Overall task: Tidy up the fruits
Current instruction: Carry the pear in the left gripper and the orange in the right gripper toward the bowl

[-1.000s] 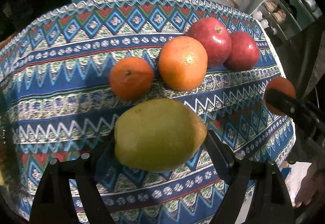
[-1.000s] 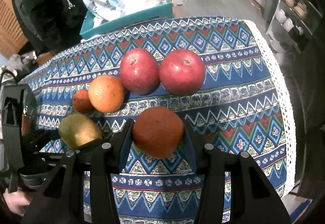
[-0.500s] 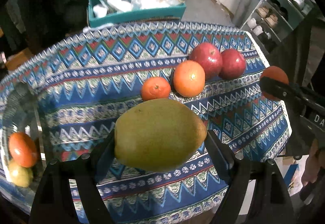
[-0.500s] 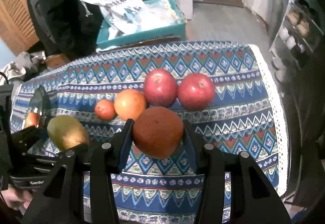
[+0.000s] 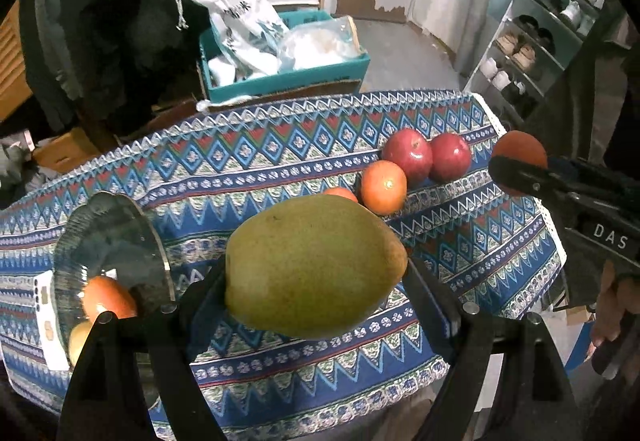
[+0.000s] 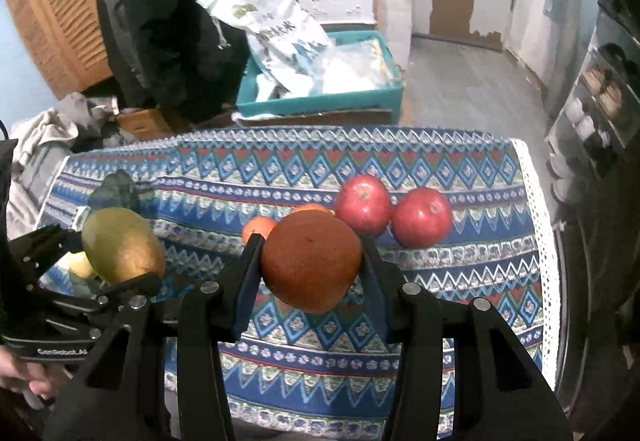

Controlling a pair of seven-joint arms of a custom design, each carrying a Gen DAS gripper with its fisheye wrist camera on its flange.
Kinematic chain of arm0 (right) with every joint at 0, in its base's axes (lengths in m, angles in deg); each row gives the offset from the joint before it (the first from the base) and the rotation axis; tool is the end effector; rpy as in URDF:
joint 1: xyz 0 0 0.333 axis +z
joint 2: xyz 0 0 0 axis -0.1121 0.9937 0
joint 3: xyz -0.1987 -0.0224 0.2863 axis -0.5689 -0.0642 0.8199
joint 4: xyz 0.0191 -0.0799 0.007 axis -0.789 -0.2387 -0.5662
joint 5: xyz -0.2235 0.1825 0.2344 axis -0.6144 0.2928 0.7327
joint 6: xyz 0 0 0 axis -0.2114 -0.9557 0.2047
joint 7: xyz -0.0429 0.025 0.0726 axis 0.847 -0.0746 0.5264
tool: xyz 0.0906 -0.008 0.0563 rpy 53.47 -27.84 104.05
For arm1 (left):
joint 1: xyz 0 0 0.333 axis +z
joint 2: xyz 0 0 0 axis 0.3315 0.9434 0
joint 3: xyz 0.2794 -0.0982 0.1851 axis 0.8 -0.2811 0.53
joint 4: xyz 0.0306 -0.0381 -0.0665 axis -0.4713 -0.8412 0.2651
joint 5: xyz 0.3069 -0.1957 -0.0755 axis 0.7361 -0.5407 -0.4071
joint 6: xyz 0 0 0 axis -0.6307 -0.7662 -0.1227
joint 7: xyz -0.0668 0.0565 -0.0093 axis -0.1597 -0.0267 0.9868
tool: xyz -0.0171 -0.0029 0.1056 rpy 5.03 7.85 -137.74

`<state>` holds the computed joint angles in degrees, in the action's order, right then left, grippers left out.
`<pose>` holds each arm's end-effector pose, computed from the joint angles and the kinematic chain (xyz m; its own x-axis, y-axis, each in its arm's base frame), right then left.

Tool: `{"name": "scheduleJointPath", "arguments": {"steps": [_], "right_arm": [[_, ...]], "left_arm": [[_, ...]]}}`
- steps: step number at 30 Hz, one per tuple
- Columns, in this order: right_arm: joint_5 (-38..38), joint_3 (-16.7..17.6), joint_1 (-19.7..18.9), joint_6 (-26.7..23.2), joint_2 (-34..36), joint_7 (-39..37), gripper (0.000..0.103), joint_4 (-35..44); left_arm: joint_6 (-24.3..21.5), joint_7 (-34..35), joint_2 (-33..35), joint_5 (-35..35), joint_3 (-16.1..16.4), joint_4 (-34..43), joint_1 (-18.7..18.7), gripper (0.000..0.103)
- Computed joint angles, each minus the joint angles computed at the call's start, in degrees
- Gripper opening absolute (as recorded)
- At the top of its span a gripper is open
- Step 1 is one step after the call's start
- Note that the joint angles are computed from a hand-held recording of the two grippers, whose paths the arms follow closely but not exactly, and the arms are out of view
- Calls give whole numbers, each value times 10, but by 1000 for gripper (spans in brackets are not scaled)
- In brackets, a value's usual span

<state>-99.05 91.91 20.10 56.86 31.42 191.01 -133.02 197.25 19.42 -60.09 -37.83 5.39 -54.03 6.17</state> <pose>0.4480 0.3375 0.6026 -0.0704 -0.9874 -0.1417 -0.8055 0.1400 -0.5758 0.5069 -0.2515 0.5818 -0.5171 -0.8478 0.1174 -0.7798 0.4102 -0.4728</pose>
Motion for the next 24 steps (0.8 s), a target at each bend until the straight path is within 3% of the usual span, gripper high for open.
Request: {"name": "scheduleJointPath", "arguments": {"steps": [8,24], "right_arm": [[-8,4,12,3,29,-12,46,48],[-6,-2,61,0,131,-73,46,192]], "left_arm": [[-13,19,-26,-22,13,-1,16,85],[25,34,-57,-14,38,-36,62,85]]}}
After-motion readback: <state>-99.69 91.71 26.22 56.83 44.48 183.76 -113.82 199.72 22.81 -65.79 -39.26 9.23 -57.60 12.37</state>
